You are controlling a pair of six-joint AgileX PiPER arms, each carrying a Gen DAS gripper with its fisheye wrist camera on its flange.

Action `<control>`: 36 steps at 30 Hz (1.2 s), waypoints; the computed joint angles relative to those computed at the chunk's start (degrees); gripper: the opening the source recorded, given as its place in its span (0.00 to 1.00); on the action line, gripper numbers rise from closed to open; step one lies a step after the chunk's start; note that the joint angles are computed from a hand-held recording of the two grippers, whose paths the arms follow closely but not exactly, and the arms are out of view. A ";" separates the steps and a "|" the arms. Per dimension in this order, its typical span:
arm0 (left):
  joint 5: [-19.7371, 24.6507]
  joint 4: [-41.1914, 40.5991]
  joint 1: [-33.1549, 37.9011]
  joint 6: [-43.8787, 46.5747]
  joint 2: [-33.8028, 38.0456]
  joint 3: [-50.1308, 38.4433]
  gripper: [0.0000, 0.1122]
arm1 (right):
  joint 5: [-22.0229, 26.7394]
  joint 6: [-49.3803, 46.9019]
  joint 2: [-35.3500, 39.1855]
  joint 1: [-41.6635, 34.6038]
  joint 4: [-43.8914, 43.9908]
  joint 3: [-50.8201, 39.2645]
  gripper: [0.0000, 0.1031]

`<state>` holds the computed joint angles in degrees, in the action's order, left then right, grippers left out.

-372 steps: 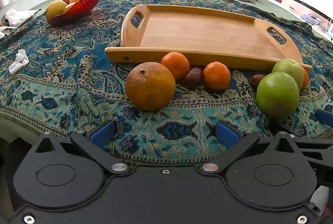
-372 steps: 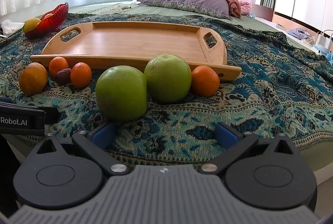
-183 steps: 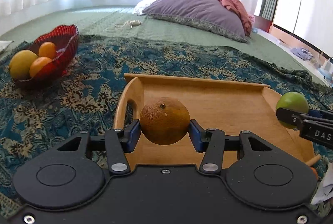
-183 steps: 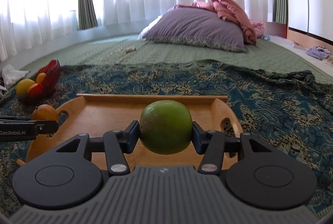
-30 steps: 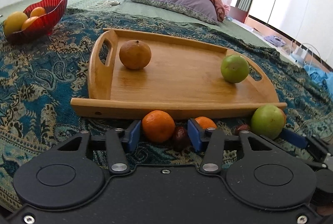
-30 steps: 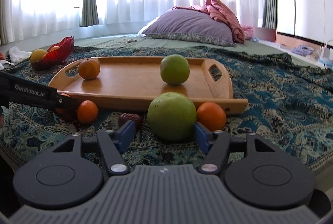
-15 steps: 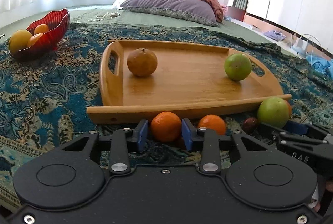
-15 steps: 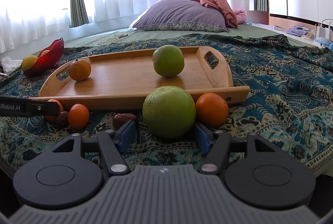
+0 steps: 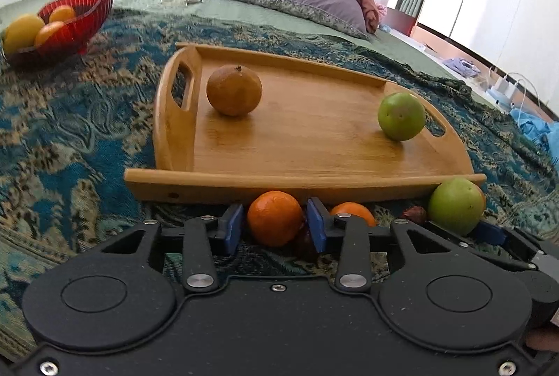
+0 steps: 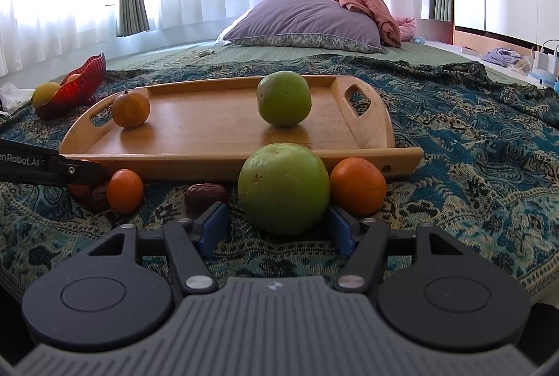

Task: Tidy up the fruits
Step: 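Grasp a mandarin with the left tool while the right tool grasps another green apple, then carry the mandarin to the tray with the left tool while the right tool carries the apple there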

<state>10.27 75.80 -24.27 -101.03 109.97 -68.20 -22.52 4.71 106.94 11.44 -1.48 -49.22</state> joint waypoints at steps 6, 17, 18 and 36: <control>-0.38 -0.89 0.22 0.12 0.49 -0.50 0.32 | 0.22 -1.66 0.66 0.60 2.22 -0.88 0.68; 7.98 13.39 -4.08 -12.14 -2.70 3.84 0.26 | -3.67 -8.74 -0.65 1.61 8.28 2.41 0.54; 8.37 14.15 -4.31 -12.97 -3.10 4.45 0.26 | -4.28 -8.45 -0.89 1.57 7.59 3.02 0.54; 12.26 16.10 -6.82 -14.55 -4.49 5.55 0.26 | -7.83 -7.37 -3.34 1.55 5.35 5.46 0.54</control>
